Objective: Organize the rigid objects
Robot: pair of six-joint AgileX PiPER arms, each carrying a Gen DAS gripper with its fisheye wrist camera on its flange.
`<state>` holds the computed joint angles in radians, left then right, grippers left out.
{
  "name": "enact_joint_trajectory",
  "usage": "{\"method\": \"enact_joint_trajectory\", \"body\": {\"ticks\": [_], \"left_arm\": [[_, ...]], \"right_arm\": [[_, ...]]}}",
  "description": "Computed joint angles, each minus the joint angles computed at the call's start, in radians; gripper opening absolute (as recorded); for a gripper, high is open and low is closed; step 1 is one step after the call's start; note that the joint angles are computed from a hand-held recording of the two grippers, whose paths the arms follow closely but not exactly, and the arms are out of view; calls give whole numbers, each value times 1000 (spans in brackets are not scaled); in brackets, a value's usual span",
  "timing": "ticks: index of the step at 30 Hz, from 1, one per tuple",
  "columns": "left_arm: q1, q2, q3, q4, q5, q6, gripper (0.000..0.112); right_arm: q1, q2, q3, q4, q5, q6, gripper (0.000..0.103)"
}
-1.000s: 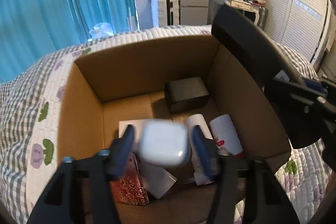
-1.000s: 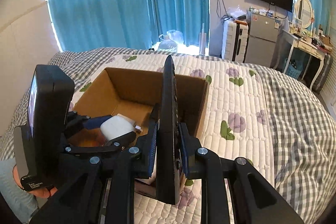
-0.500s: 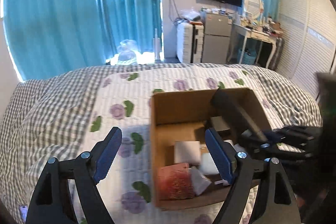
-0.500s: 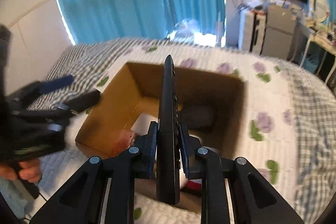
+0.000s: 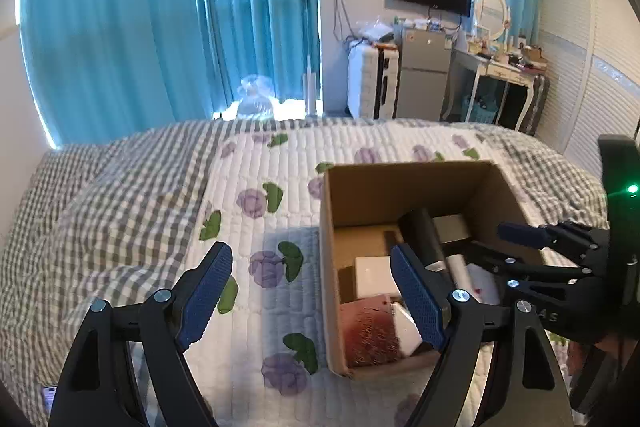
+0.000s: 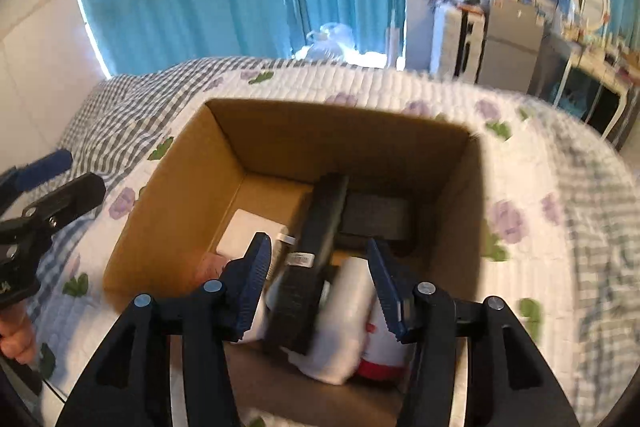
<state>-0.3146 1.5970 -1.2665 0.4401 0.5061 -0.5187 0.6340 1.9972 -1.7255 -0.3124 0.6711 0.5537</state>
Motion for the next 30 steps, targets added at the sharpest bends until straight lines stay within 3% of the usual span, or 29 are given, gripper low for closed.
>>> {"method": "enact_joint_trajectory", "body": {"ticks": [4,10,13,18,20,26,30], "left_arm": [[-76,-127,22,124,68,-111,92],[-215,-346,-1,215,211,-163,102],[-325,-430,-9,318,296,-231,103],[-493,-520,19,435,407,-344,103],[-543,-562,63,478,410,-406,103],[-661,-622,280,761,404,-716,103],[-686,-593,433,918,435,-952,103]], "right_arm": [[32,-159,101,-47,-2,43,50],[167,-359,110,-279,173,217,59],[271,-426,90,-413,297,320,71],[467,-523,146,-657,475,552,103],[535,-551,211,-748,519,658,103],[598,-599,464,-895,477,930,103],[588,-611,630,-1018,418,1157,103]]}}
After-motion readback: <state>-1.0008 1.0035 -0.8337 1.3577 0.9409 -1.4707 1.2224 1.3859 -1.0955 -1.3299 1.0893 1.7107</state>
